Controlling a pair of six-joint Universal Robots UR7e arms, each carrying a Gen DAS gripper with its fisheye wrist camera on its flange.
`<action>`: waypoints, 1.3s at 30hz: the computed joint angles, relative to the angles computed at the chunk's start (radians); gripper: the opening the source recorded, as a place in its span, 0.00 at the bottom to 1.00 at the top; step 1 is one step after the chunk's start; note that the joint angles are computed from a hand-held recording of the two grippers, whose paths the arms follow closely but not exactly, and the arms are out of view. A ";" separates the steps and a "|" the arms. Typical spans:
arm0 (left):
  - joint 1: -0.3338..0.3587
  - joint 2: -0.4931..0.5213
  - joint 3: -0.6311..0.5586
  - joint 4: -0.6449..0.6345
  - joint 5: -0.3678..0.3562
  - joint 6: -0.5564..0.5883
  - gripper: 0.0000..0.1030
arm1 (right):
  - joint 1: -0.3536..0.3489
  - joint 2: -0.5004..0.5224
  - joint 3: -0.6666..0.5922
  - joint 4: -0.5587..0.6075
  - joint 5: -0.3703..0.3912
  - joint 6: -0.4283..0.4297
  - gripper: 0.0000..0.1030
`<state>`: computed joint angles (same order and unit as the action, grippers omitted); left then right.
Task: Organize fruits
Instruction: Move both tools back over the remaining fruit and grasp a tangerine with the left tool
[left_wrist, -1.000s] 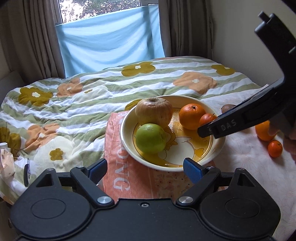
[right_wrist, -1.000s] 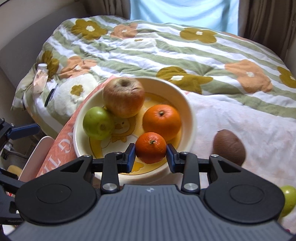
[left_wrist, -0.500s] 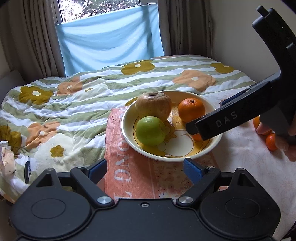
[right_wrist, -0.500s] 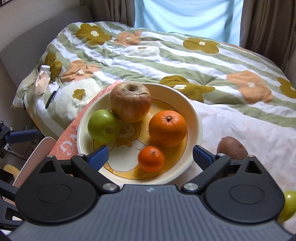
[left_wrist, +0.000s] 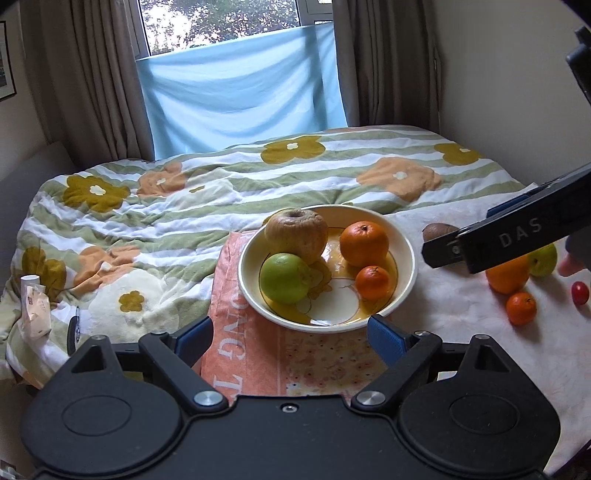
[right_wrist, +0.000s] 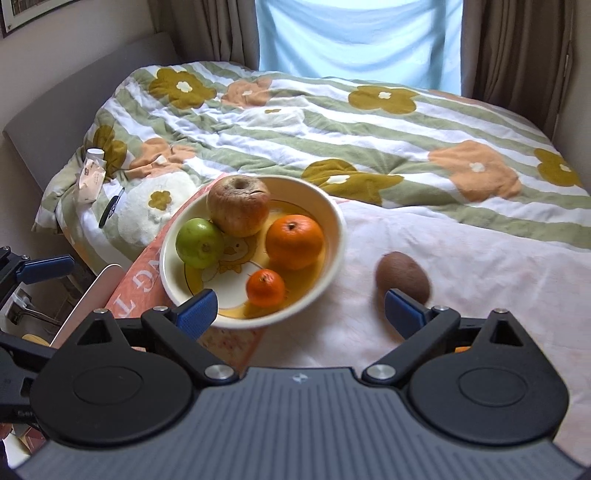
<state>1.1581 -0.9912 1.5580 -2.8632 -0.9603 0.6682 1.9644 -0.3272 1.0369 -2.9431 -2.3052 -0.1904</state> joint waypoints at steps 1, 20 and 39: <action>-0.008 -0.007 0.014 -0.009 0.005 -0.007 0.90 | 0.002 -0.018 0.030 -0.018 -0.002 -0.002 1.00; -0.163 -0.066 0.235 -0.115 0.059 -0.148 0.90 | -0.006 -0.339 0.528 -0.303 -0.076 -0.041 1.00; -0.190 0.080 0.246 -0.147 -0.016 -0.140 0.87 | -0.104 -0.502 0.859 -0.438 -0.127 0.031 1.00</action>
